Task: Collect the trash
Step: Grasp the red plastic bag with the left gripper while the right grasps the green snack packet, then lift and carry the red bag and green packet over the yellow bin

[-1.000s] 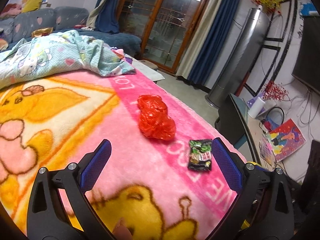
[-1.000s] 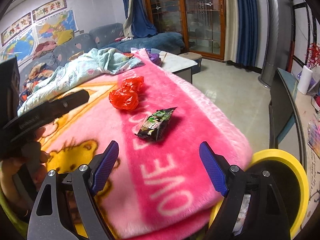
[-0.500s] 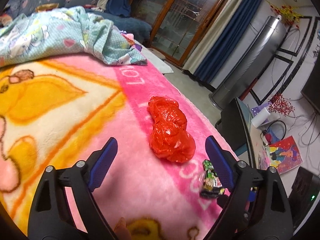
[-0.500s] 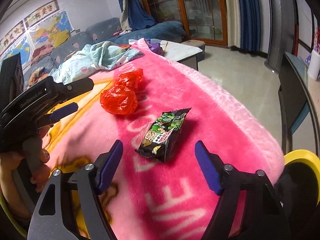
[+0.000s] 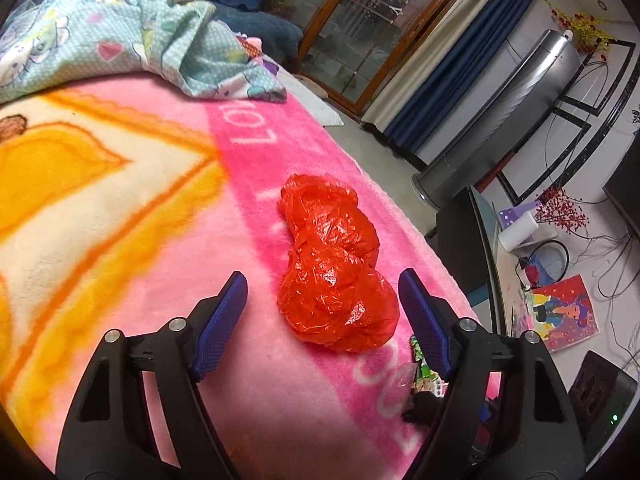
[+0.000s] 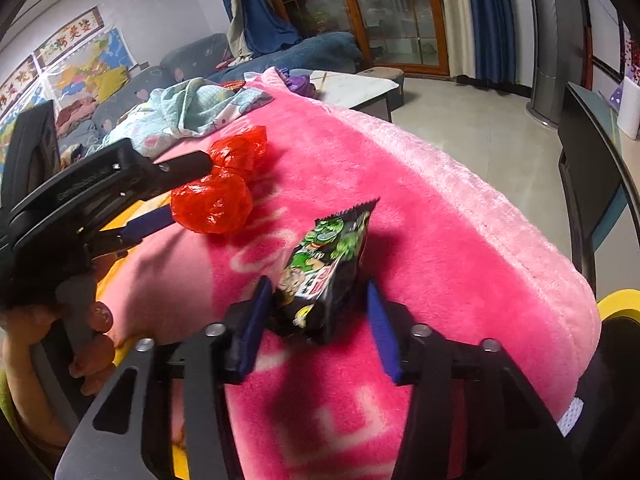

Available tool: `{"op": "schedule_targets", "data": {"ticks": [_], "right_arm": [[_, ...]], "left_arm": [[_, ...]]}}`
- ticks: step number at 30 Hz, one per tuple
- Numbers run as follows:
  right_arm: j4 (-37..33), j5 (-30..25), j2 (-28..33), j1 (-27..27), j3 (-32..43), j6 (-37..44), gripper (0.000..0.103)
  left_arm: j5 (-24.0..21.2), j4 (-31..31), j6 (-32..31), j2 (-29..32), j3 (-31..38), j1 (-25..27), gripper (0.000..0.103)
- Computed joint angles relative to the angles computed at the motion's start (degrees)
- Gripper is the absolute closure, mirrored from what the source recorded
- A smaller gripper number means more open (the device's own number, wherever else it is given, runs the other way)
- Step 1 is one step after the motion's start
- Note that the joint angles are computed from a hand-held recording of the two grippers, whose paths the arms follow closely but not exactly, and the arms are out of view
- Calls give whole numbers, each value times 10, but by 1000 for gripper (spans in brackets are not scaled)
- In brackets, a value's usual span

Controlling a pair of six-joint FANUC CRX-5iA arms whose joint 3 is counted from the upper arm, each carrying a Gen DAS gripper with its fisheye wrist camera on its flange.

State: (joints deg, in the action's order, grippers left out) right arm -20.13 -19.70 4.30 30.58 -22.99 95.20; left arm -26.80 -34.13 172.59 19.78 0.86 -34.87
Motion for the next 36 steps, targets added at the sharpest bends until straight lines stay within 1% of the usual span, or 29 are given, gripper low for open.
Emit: {"op": "schedule_targets", "data": {"ticks": [1,3,5,6,8,9,13,16,21,28,31,36], "right_arm": [[0,6,-1,0,-4,1,66],[-22,13,-5,-5,-8,24,69],[-17,28,-11,-3,-19,21,76],[-19,31,-12,-3,-21,23,77],[-44,27,-16,-10,-21,47,78],[-52,26,-19,-12,-22,54,78],[-64,22,-27,-14,-26,65,80],[-63,18,-36,-10,-35,72,81],[-42,18,-55,5,-55,62,82],[-27,8,-74,24,-72,54,84],[-36,-4,-80,31,-71,70,84],[-36,-10,-90,45,-78,79,85]], "left_arm": [[5,9,-6,3,0,3,47],[21,33,-21,8,-7,10,48],[29,35,-21,11,-10,10,49],[26,31,-19,12,-8,8,52],[33,36,-24,9,-14,9,62],[36,42,-30,9,-16,10,69],[35,42,-35,4,-22,4,79],[35,31,-17,-1,-29,-4,83],[28,11,10,-16,-42,-16,86],[-24,-44,59,-41,-50,-48,86],[-48,-63,81,-53,-56,-63,86],[-75,-90,118,-74,-72,-82,87]]}}
